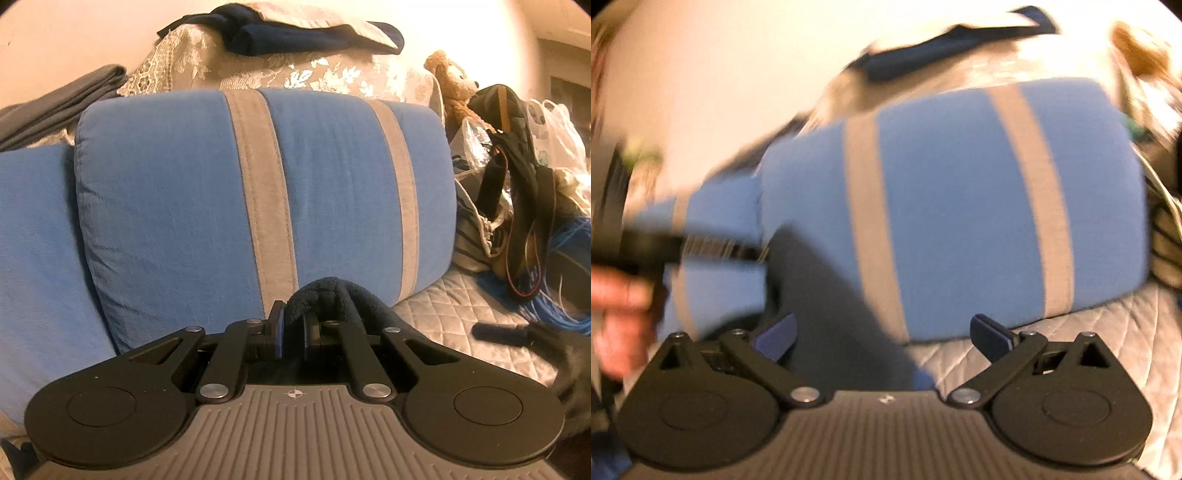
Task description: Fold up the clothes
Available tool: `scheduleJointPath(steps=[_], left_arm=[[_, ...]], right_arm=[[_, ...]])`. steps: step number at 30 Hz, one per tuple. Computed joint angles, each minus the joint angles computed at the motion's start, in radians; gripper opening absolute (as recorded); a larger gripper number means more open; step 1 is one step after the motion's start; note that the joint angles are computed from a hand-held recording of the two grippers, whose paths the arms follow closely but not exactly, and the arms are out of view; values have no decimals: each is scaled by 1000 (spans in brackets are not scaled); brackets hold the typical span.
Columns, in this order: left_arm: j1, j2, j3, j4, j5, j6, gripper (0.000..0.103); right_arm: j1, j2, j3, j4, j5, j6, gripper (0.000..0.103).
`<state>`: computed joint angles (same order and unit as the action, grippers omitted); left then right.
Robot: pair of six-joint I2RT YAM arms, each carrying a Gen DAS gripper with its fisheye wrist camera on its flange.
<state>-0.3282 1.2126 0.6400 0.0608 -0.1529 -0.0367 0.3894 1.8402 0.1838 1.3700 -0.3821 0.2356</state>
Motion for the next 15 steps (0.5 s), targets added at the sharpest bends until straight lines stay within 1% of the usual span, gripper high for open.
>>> scheduleJointPath(steps=[1,4,5,6,7,8,9,10,11,12,13,14,15], left_arm=[[-7,7,5,3,-13,25,9],[-39,53,47,4,-71,118,9],[-48,74,68,2,-80,134,9],[-57,102,95,-8,-84,144,9],[-65,130,125,-21,-89,154,10],[-75,170,169,-54,-100,158,13],[-84,208,213,-88,-112,161,13],[-92,234,249,-118,-131,161,14],[-100,260,286,-149,-150,160,21],[-107,284,321,-180,-168,159,34],[-112,287,338,-196,-184,169,42],[-119,268,330,-185,-215,203,49],[-130,237,297,-125,-268,220,61]], right_arm=[[-32,6,4,8,-27,48,103],[-58,-18,60,-157,-45,25,103],[-65,-23,81,-211,-50,14,100],[-61,-8,119,-269,-58,-23,88],[-59,20,144,-271,-68,-17,71],[-58,48,170,-276,-80,-8,57],[-72,76,207,-298,-111,32,22],[-84,92,219,-308,-115,71,19],[-93,123,243,-303,-106,108,18],[-99,143,266,-321,-90,121,17],[-101,161,278,-327,-62,119,16],[-96,181,301,-349,-25,117,16],[-103,200,322,-374,-14,126,15]])
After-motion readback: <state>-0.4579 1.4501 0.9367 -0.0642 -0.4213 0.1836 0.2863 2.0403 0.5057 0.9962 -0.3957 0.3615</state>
